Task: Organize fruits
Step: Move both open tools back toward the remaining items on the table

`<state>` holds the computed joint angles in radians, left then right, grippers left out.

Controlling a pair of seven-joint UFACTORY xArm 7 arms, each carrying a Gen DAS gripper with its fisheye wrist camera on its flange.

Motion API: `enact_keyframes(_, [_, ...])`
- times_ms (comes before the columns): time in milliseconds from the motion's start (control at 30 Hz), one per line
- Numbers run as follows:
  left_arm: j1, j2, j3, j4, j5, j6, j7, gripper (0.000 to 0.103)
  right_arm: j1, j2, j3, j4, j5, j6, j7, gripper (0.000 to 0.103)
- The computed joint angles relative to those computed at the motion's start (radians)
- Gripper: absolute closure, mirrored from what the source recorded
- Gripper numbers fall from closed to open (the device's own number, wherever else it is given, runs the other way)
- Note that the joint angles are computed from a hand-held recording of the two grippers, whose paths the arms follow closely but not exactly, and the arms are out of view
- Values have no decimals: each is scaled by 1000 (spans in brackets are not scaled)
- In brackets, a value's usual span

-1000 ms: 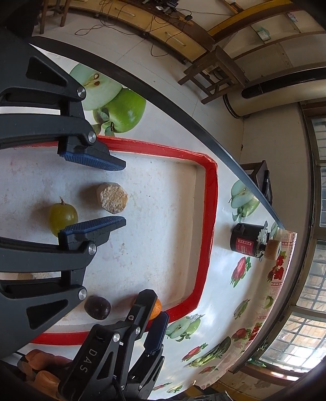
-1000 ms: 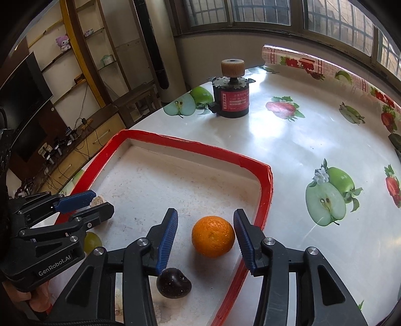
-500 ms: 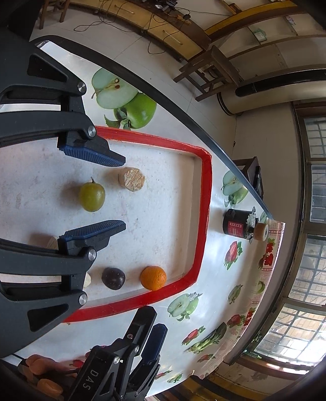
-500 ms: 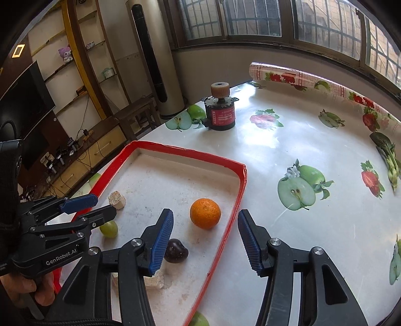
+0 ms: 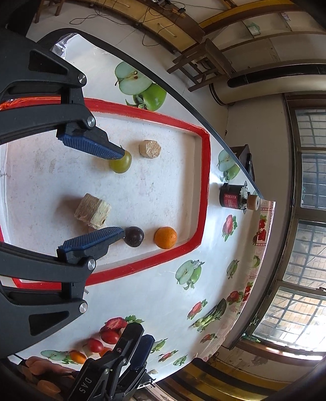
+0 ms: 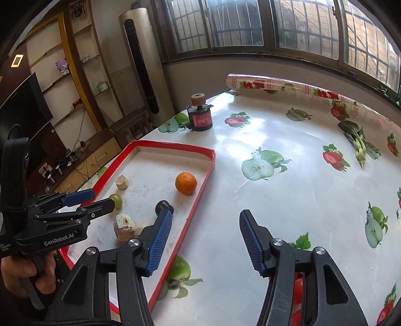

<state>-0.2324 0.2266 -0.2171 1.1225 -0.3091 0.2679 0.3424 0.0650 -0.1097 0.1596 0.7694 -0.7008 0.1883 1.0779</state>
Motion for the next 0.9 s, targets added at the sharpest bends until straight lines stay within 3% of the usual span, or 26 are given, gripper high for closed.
enact_keyframes(200, [7,-48,-31,-47,-75,-9,63,48,-39,-144,25,-143,35,13,12,43])
enact_keyframes(467, [-30,-85,-36,-89,-141,-13,121,48,-96,-367,69,-335,171,47,-44,41])
enact_keyframes(900, [-103,-131,-42,-128,-212,1,193,48,-106,-699,77,-547,379,181,-167,40])
